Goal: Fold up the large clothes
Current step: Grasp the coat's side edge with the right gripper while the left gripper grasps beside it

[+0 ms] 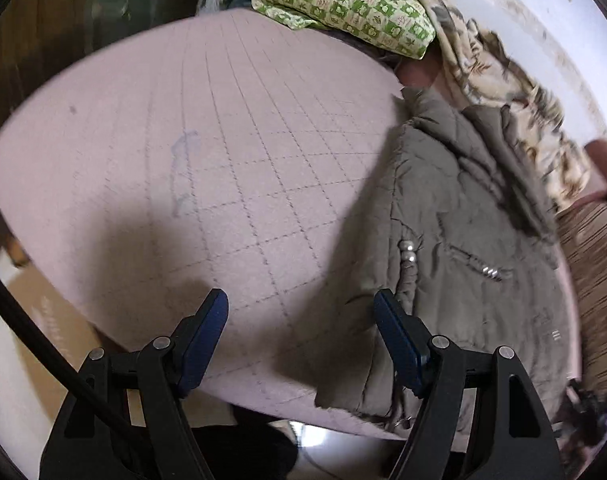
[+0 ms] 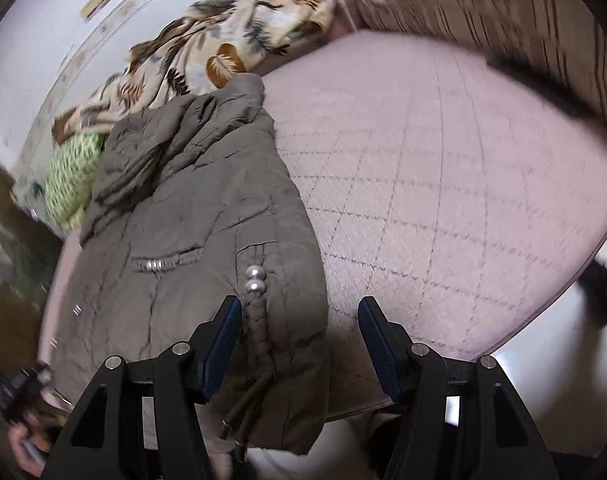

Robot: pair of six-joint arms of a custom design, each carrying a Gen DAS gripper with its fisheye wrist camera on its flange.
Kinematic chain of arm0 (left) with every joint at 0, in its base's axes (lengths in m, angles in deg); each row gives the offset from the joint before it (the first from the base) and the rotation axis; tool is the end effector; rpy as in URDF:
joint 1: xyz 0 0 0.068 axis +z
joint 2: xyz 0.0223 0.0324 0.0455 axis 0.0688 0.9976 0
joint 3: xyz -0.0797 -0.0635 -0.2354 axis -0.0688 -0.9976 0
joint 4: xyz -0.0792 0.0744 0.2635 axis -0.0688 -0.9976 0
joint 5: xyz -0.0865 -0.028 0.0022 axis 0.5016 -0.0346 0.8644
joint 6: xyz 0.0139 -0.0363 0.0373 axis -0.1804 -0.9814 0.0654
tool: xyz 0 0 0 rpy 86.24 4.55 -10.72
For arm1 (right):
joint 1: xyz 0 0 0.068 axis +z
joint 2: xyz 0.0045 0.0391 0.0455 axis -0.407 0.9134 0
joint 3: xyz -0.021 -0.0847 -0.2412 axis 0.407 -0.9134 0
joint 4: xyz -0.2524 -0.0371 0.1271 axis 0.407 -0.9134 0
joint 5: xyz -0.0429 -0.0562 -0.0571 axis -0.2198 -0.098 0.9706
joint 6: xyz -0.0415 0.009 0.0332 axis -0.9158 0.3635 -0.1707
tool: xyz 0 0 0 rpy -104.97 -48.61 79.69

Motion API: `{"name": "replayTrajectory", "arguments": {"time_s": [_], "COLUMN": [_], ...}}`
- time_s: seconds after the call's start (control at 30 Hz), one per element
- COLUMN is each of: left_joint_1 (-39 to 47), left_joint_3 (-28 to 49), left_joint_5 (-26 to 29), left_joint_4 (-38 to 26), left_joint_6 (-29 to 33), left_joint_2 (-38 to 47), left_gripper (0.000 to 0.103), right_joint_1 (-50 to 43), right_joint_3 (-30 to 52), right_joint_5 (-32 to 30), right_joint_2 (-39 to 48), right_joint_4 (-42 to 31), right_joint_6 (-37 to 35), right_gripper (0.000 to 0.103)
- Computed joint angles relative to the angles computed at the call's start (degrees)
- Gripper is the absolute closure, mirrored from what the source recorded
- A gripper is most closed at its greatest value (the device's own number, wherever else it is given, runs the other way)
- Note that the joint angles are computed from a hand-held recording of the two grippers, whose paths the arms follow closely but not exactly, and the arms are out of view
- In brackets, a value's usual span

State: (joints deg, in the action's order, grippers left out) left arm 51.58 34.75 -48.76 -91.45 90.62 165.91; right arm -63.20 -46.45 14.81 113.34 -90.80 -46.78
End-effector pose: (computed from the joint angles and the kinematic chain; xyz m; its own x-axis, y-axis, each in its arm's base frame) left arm 0.2303 0.2231 0.1511 -0.7993 -0.3350 -0.4989 -0.1698 0.9223 -0.3473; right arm 0.1290 -0.0821 0.1364 -0.6257 0.5791 -0.5227 0.3735 0.8106 0.4510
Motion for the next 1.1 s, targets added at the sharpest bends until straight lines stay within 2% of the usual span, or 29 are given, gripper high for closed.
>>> {"name": "replayTrajectory", "arguments": {"time_s": [0.07,0.17,0.3,0.43,0.6,0.7,0.73,0.8,0.83,0.87,0.9,0.93,1.0,1.1], "left_joint_1": [0.32,-0.26,-1.07,-0.07,-1.07,-2.63,-3.04,-3.63,-3.88,-4.2,-4.61,-5.74,-7.43,-8.25], "left_joint_3": [0.68,1.09,-4.93,-7.53,-13.02,-16.04,-16.71,-17.97,-18.76,-20.36,-21.4,-23.07,-24.96,-25.44], "left_joint_5": [0.71,2.76,2.18,5.2,7.25,6.87,7.07,7.54,7.48,7.0,6.45,4.55,2.51,2.25], "left_joint_4": [-0.11,-2.5,3.18,4.0,2.14,3.8,4.4,5.54,6.39,8.22,9.31,11.85,15.36,17.51], "left_joint_6": [-0.11,-0.06,-0.76,-0.7,3.19,2.89,2.36,1.46,1.07,0.05,-0.46,-1.95,-3.8,-4.76], "left_joint_2": [1.77,2.86,-1.38,-2.66,-7.76,-10.77,-11.34,-12.49,-13.33,-15.21,-16.42,-18.25,-19.79,-19.13], "left_gripper": [0.029,0.029,0.029,0.029,0.029,0.029,0.029,0.029,0.034,0.051,0.055,0.061,0.063,0.061], "right_joint_1": [-1.71,-1.77,-3.29,-5.42,-9.76,-10.98,-9.64,-5.17,-1.21,1.49,4.04,6.38,11.02,12.03], "right_joint_3": [-0.17,-0.3,-0.27,-0.9,-1.98,-4.05,-5.37,-8.12,-9.29,-10.29,-11.54,-11.81,-11.44,-11.49], "right_joint_5": [-2.96,-3.91,-7.33,-10.83,-17.41,-22.37,-22.1,-20.06,-17.58,-15.38,-13.94,-12.39,-7.13,-5.63], "right_joint_2": [1.57,3.86,8.84,10.92,10.75,10.5,6.76,-3.39,-8.56,-12.78,-17.72,-19.78,-22.41,-15.05], "right_joint_4": [0.96,2.2,4.66,5.62,0.81,-0.55,-1.16,-2.56,-2.53,-2.4,-2.36,-1.76,-1.65,4.16], "right_joint_6": [-0.01,-0.05,0.58,-0.33,-4.71,-5.44,-4.03,-0.06,3.52,6.72,9.9,11.61,13.39,13.84], "right_gripper": [0.038,0.038,0.038,0.038,0.038,0.038,0.039,0.054,0.059,0.069,0.076,0.077,0.078,0.077]}}
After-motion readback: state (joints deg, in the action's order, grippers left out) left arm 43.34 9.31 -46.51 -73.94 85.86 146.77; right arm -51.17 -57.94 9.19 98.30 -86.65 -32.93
